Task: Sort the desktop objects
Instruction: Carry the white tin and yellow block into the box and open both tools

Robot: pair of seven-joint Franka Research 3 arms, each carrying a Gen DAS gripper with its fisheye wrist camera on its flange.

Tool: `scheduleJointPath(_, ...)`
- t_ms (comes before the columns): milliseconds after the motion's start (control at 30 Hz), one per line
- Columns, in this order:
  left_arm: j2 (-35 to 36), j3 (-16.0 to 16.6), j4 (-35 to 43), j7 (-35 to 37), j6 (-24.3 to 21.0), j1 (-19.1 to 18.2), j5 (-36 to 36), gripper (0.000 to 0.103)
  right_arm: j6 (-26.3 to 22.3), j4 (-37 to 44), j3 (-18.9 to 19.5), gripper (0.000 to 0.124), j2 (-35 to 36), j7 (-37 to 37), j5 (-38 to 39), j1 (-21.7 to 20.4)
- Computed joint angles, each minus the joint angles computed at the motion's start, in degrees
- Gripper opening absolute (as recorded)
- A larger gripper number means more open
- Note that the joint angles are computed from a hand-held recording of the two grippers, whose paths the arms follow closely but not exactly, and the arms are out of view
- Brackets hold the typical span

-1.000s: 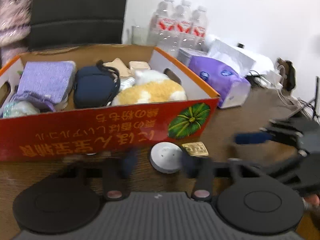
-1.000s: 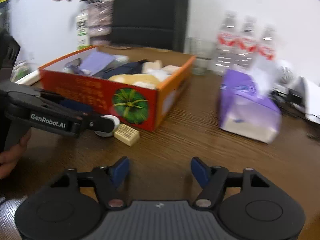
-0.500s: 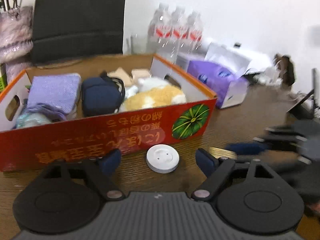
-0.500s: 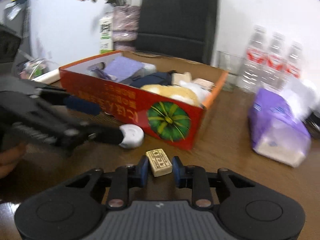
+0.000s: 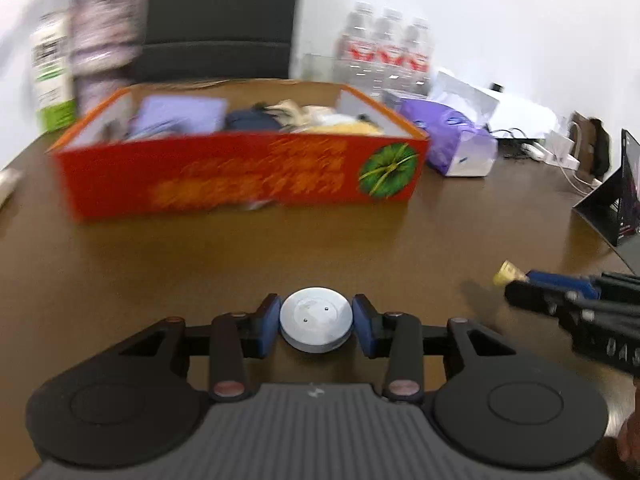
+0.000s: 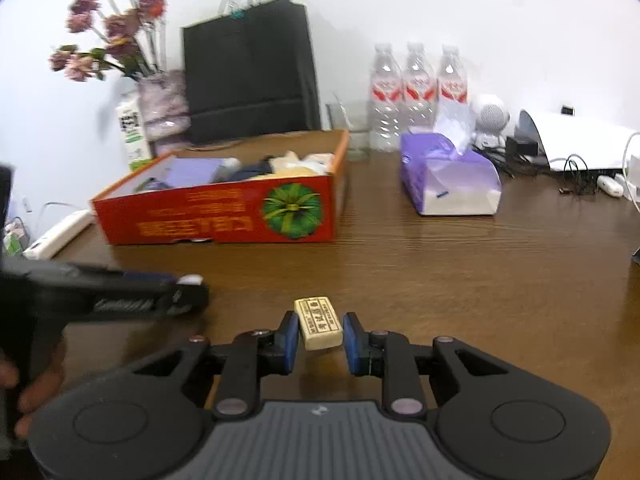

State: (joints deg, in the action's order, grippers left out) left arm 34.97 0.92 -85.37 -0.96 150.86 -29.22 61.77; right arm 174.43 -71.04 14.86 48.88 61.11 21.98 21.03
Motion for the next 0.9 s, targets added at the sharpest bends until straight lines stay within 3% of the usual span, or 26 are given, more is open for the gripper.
scheduleJointPath(100,-7.9,1.0,-10.5,-11.0,-2.0,-2.8,5.3,0.040,3.6,-7.5,5.7,0.023,-3.7,-3.3,1.7,-3.2)
scheduleJointPath(167,-11.8,0.7,-15.0,-17.2,-5.8,-4.6,10.0,0.040,5.0,-11.7,9.6,0.023,-5.6,-6.3,2.3,-5.5)
scheduleJointPath(300,-15.9,-2.0,-19.4,-22.4,-17.4,-7.5,14.8,0.040,10.2,-19.5,13.6,0.023,-9.2,-9.6,1.5,-6.8)
scheduleJointPath(400,-17.8,-4.4,-21.4,-24.6,-22.8,-8.3,18.2,0.040,15.0,-25.7,19.9,0.023,-11.2,-11.1,-1.2,-11.0)
scheduleJointPath(500,-20.0,-7.0,-23.7,-26.1,-26.9,-8.6,22.1,0.040,22.6,-31.4,19.2,0.023,-14.4,-9.8,-3.1,-9.6)
scheduleJointPath(700,-23.4,-12.1,-27.2,-27.8,-35.5,-8.1,26.0,0.040,36.9,-38.6,22.9,0.023,-17.2,-3.7,-11.1,-12.8)
scheduleJointPath(800,-25.0,-13.9,-28.5,-29.7,-35.9,-6.0,27.3,0.040,37.6,-38.0,22.5,0.023,-17.5,-0.4,-14.1,-12.7)
scheduleJointPath(900,-26.6,-14.7,-28.7,-29.6,-32.3,-2.5,28.4,0.040,32.7,-34.0,22.7,0.023,-16.5,3.7,-17.7,-13.7)
